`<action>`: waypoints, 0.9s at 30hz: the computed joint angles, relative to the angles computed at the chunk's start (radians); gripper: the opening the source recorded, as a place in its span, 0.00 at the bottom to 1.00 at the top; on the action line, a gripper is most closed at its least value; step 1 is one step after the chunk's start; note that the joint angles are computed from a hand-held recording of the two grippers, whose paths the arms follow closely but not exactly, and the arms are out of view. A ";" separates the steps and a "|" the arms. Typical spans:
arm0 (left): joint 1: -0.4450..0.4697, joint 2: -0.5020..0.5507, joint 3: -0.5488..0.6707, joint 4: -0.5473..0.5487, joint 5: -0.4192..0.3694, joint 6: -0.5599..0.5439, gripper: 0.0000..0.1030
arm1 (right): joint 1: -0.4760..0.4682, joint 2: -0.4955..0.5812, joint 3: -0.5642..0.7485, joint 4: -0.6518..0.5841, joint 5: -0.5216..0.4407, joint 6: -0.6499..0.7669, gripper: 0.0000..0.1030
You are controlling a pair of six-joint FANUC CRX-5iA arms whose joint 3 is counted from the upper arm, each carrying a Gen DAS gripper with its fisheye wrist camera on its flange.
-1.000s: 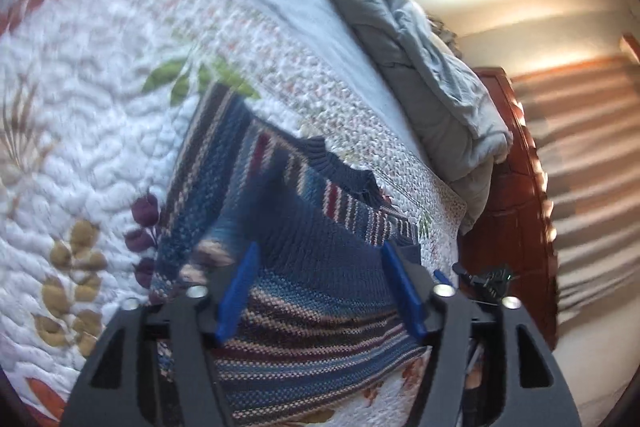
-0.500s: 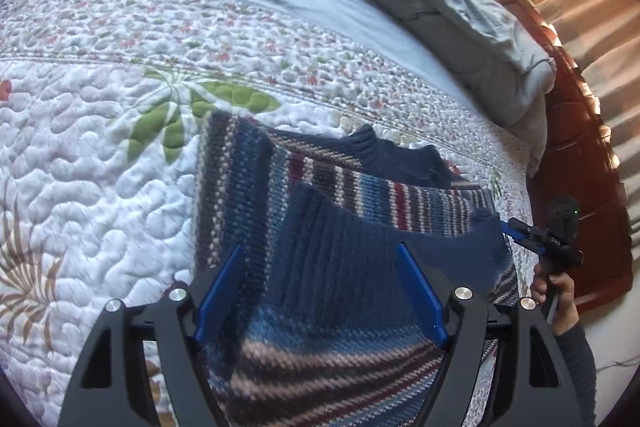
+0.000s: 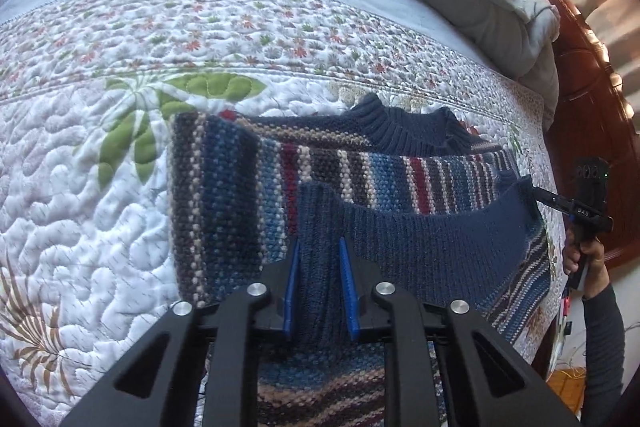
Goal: Fold small clothes
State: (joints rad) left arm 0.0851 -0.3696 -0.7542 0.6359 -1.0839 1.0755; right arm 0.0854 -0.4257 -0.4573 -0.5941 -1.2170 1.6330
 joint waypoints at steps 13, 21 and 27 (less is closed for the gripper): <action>0.009 -0.267 -0.123 0.162 0.097 -0.086 0.08 | 0.091 -0.152 -0.060 0.146 0.088 -0.131 0.09; -0.002 -0.235 -0.060 0.215 0.181 -0.107 0.08 | 0.186 -0.145 -0.027 0.287 0.221 -0.276 0.09; -0.028 -0.033 0.028 0.071 0.242 0.036 0.08 | 0.239 0.013 -0.001 0.403 0.277 -0.388 0.09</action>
State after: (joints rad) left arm 0.0569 -0.4028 -0.7265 0.7066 -0.8422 1.1112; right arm 0.3240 -0.4122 -0.4578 -0.1915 -0.9396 1.2451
